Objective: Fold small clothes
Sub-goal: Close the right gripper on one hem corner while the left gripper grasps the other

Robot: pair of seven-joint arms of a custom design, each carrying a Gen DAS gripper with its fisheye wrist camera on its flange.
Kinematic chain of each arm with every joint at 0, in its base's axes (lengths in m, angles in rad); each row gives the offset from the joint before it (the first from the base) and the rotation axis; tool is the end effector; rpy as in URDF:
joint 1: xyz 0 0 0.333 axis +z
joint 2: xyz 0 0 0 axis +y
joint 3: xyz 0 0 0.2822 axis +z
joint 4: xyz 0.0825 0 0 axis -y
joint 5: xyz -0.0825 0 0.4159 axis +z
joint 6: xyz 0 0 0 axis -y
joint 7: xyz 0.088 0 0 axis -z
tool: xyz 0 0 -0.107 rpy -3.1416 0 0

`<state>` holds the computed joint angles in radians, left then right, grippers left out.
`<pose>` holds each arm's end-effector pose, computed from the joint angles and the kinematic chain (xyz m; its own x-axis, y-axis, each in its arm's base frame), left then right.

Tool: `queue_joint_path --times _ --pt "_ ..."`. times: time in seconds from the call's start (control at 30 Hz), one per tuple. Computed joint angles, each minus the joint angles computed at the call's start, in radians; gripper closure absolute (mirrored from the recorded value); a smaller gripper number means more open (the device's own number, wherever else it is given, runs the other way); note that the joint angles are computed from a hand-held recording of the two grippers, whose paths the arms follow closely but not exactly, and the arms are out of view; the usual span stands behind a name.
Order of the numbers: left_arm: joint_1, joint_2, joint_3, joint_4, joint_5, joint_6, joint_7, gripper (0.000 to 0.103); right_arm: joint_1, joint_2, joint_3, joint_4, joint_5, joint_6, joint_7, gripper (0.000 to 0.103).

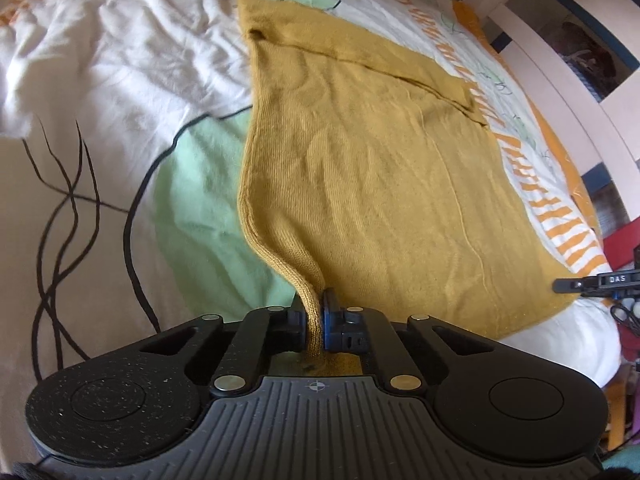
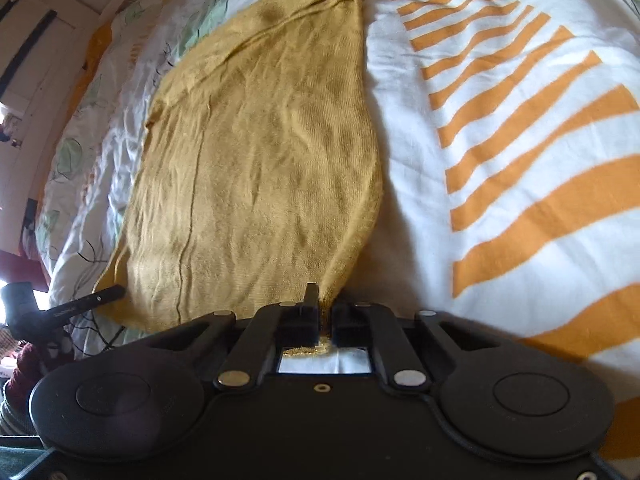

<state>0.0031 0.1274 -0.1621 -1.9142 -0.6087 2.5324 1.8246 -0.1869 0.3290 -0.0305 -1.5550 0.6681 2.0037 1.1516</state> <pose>0.6460 -0.0943 0.4336 -0.0967 -0.8993 0.4266 -0.8832 -0.1201 -0.4533 0.6866 -0.1112 0.4401 0.0362 -0.8555 -0.5165 -0.9551 0.1225 -0.2699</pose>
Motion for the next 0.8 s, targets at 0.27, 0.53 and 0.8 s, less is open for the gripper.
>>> queue_joint_path --times 0.27,0.53,0.8 --pt "-0.009 -0.032 -0.009 -0.011 -0.151 0.136 0.063 0.097 -0.018 -0.069 0.013 -0.097 0.246 0.128 -0.113 0.091" --pt "0.008 0.067 -0.032 0.147 -0.233 0.209 0.102 0.097 -0.022 0.002 0.039 0.012 0.404 0.211 -0.174 0.091" --pt "0.049 0.278 -0.094 0.428 -0.176 0.293 0.058 0.097 -0.04 0.206 0.104 0.288 0.435 0.333 -0.131 0.091"
